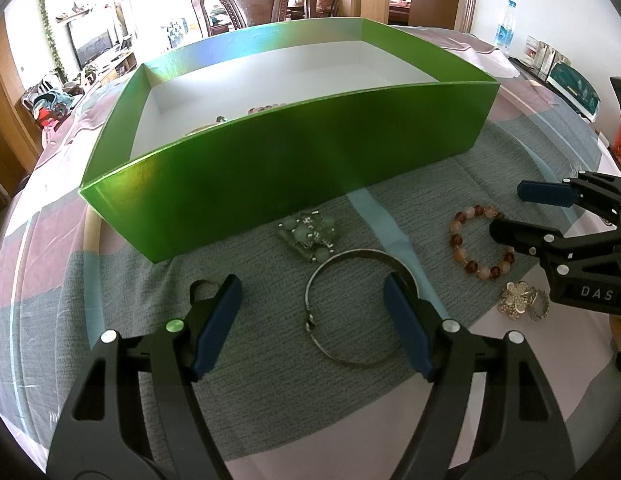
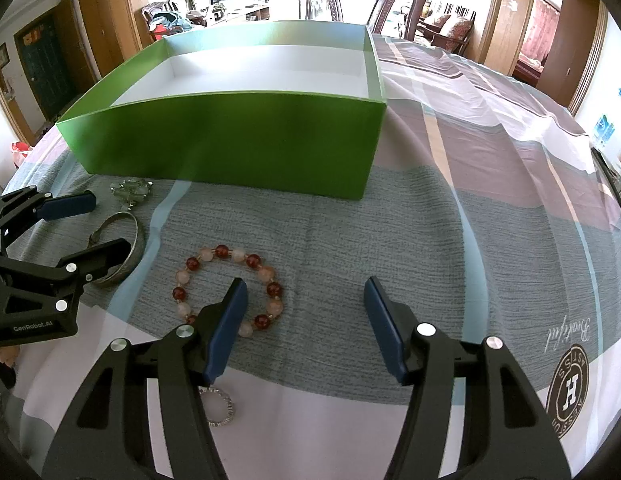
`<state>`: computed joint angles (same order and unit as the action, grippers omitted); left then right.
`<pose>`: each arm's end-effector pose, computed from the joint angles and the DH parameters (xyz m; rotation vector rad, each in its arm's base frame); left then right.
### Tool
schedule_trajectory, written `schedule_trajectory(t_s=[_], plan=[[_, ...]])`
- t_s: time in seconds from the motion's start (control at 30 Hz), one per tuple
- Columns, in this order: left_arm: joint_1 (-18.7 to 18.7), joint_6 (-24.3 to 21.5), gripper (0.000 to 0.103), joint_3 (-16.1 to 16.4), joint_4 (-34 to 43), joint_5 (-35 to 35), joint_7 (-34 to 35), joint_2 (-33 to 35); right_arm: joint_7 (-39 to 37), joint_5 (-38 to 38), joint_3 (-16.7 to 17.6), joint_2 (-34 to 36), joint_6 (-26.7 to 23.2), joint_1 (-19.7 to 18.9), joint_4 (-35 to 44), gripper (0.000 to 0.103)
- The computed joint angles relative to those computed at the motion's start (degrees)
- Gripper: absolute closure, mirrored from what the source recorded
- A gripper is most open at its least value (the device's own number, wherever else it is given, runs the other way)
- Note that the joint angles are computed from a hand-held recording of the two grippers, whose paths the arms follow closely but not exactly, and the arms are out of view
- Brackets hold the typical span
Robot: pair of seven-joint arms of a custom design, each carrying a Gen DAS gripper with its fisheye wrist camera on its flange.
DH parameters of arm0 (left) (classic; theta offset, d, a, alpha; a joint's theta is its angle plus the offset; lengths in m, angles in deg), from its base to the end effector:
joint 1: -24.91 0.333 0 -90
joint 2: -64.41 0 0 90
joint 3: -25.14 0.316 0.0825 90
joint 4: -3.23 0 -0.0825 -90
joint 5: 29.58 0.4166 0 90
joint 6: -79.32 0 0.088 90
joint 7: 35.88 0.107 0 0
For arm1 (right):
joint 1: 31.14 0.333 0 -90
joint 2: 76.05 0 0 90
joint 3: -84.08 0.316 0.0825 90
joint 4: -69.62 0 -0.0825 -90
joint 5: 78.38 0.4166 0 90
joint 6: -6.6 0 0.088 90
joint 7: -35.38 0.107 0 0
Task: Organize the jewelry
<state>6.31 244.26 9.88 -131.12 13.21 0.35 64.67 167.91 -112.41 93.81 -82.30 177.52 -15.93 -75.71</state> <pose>0.4415 -0.3430 0.3562 -1.5611 2.1775 -0.6752 0.4415 0.2482 0.3415 -2.0881 1.6067 -0.4960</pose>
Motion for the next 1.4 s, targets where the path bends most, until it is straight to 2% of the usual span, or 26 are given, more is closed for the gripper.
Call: schedule_trajectory(t_s=[0.13,0.27,0.67,0.83,0.93,1.0,1.03,1.1,1.2,1.4], plan=[[0.0,0.1,0.030,0.0,-0.1,-0.2,0.1,-0.1,0.2,-0.4,0.1,0.1,0.0,-0.1,0.1,0.043],[0.0,0.4,0.038,-0.1,-0.4,0.1,0.7,-0.4,0.1,-0.5,0.1,0.3,0.2,0.1,0.1,0.043],[0.2,0.6,0.038,-0.3,-0.6,-0.5,0.9,-0.5,-0.6,0.3,-0.1,0.2,0.4,0.4,0.0,0.044],[0.2,0.6,0.037,-0.3,-0.6,-0.5,0.9,-0.5,-2.8,1.9,-0.2,0.0,1.1,0.8,-0.5,0.052],[0.1,0.4,0.035,-0.3,-0.4,-0.6,0.6,-0.4,-4.9,3.6,-0.2,-0.3,1.6,1.3,-0.9,0.064],[0.1,0.5,0.035,-0.2,-0.5,-0.9,0.9,-0.4,-8.0,6.0,-0.5,-0.4,2.0,2.3,-1.2,0.078],[0.1,0.4,0.035,-0.2,-0.5,-0.8,0.8,-0.4,-9.2,7.0,-0.5,-0.5,2.0,2.6,-1.3,0.080],[0.1,0.5,0.035,-0.2,-0.5,-0.9,0.9,-0.4,-7.8,4.5,0.9,-0.7,1.7,1.4,-1.1,0.083],[0.1,0.6,0.036,-0.2,-0.5,-1.1,1.1,-0.5,-8.2,4.9,0.9,-0.7,1.7,1.5,-1.2,0.083],[0.1,1.5,0.049,-0.3,-0.8,-2.1,2.7,-0.6,-8.4,5.6,1.0,-0.8,1.9,1.4,-1.3,0.084]])
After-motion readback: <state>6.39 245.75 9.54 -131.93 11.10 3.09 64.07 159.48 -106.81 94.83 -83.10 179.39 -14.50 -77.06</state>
